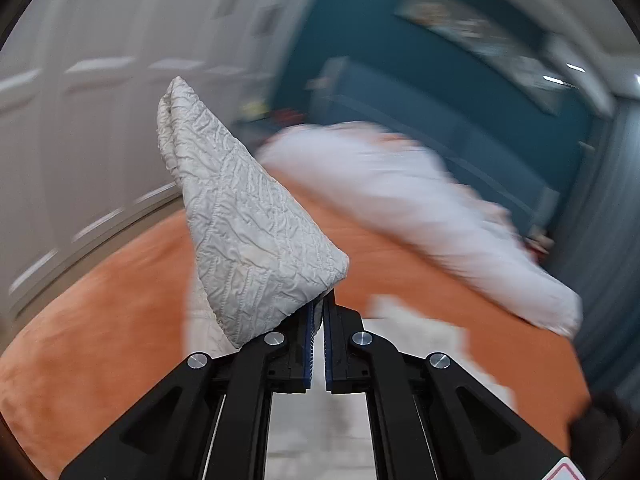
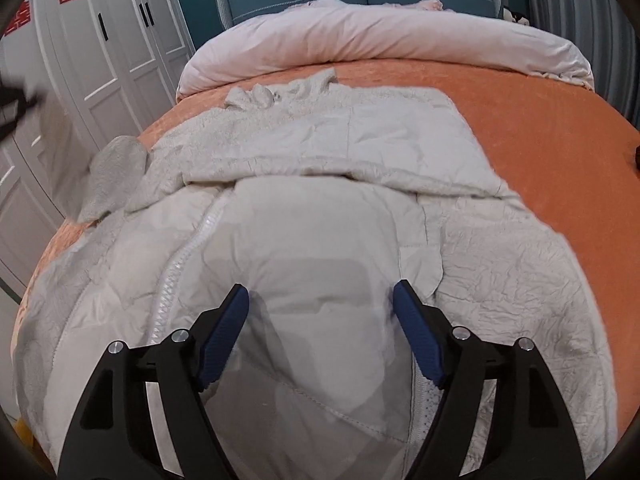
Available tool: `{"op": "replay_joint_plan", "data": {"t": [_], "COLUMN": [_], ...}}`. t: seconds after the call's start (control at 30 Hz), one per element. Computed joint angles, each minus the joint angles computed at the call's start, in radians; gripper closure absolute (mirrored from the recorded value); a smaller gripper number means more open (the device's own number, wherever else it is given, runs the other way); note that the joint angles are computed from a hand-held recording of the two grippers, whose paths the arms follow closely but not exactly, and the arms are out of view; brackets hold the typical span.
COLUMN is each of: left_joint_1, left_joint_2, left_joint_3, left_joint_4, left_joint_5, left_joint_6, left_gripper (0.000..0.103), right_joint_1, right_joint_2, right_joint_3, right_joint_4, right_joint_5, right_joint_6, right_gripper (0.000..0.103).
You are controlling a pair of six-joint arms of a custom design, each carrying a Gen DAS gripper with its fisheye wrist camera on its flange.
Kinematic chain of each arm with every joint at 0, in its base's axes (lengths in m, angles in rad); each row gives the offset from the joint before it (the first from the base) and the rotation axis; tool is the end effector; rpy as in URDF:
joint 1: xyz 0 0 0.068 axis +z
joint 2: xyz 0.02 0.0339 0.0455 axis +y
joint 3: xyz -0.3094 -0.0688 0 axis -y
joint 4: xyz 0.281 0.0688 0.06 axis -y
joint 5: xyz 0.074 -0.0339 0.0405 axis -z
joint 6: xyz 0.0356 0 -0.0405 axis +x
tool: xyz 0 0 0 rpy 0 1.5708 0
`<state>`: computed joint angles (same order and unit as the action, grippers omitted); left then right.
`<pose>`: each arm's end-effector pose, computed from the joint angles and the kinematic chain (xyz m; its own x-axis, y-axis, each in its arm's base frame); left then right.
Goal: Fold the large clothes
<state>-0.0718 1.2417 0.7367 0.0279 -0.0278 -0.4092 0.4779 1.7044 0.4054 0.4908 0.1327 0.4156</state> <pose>0.2916 -0.0200 0.2725 -0.4389 -0.3672 -0.8201 -0.1390 0.9295 -0.3417 0.2419 0.1200 0.0865 -0.7387 0.0681 -0.6706 -0.0836 0.9779 0.1914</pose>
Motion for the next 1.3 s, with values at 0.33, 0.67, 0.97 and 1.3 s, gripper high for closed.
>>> {"op": "replay_joint_plan", "data": {"t": [0.33,0.67,0.97,1.3], "left_joint_1": [-0.566,-0.445,-0.086,-0.045], "left_joint_2": [0.528,0.453,0.596,0.654], "left_joint_3": [0.331,-0.037,-0.058,-0.072], "left_joint_4": [-0.110,0.060,0.063,0.154], "left_joint_5": [-0.133,-0.250,-0.257,-0.278], "left_joint_6": [-0.141,-0.074,0.041,0.030], "left_gripper": [0.066,0.030,0.042,0.040], "right_joint_1": [-0.143,-0.328,-0.258,-0.229], "right_joint_2": [-0.221,-0.077,0.326,0.142], "right_joint_3": [-0.104,0.121,0.628,0.480], "right_joint_4": [0.011,-0.098,-0.395,-0.155], "right_joint_5": [-0.157,-0.418,-0.385,-0.371], "right_joint_6": [0.083,0.108,0.228,0.135], "right_gripper": [0.031,0.026,0.089,0.099]}}
